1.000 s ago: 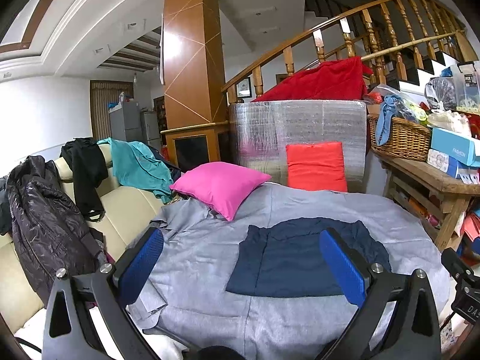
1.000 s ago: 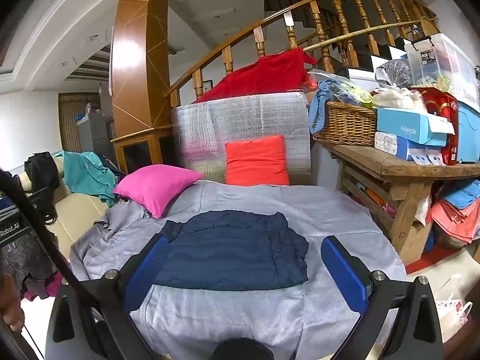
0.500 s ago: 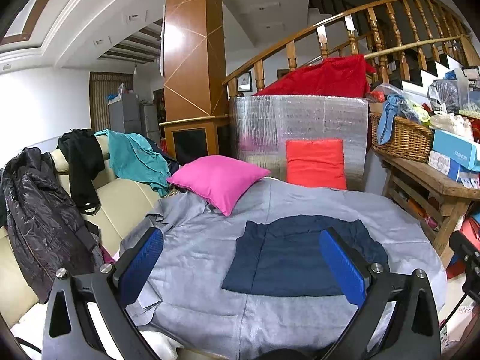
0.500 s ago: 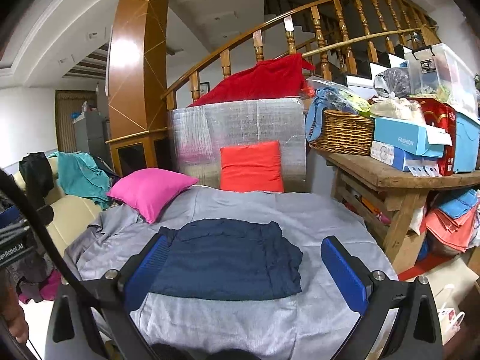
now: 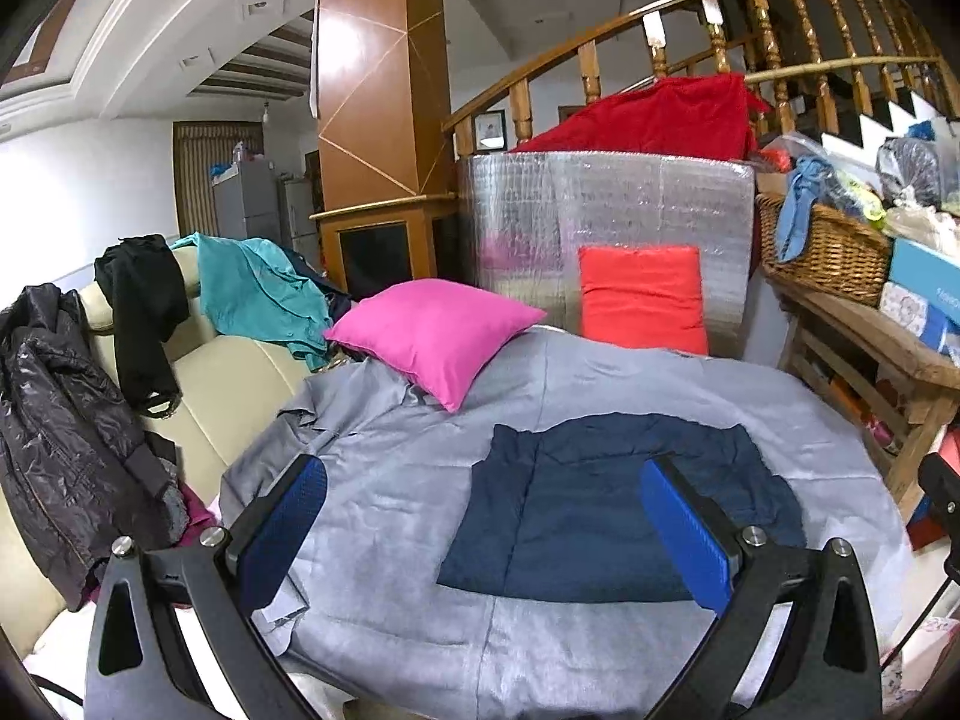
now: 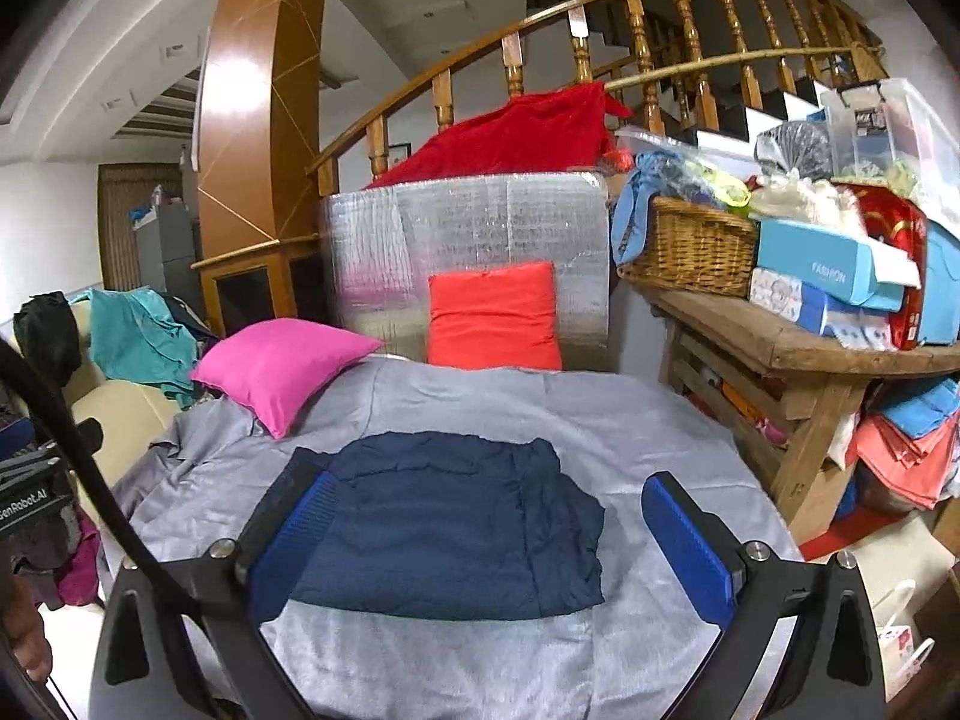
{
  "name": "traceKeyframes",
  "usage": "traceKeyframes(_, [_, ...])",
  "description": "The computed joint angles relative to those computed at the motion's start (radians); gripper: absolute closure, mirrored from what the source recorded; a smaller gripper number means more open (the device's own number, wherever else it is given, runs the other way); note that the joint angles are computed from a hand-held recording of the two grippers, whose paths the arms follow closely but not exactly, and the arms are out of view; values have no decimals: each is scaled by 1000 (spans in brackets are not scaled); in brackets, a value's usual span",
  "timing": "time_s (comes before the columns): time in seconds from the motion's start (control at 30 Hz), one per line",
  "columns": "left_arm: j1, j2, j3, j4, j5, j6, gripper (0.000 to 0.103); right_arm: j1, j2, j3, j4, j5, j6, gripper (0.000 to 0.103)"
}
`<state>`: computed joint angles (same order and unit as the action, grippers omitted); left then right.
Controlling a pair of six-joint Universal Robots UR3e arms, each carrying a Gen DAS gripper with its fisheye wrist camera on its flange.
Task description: Fold large clothes
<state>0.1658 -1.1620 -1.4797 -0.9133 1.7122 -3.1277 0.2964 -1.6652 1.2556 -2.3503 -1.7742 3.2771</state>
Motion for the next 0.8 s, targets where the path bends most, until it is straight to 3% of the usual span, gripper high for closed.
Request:
traceKeyframes(0.3, [41, -90, 18, 52, -26, -1, 0, -61, 103, -46, -10, 73, -11, 0])
traceKeyframes(0.8, [88, -188, 32, 100, -52, 21, 0, -57, 255, -162, 2, 48, -16, 0])
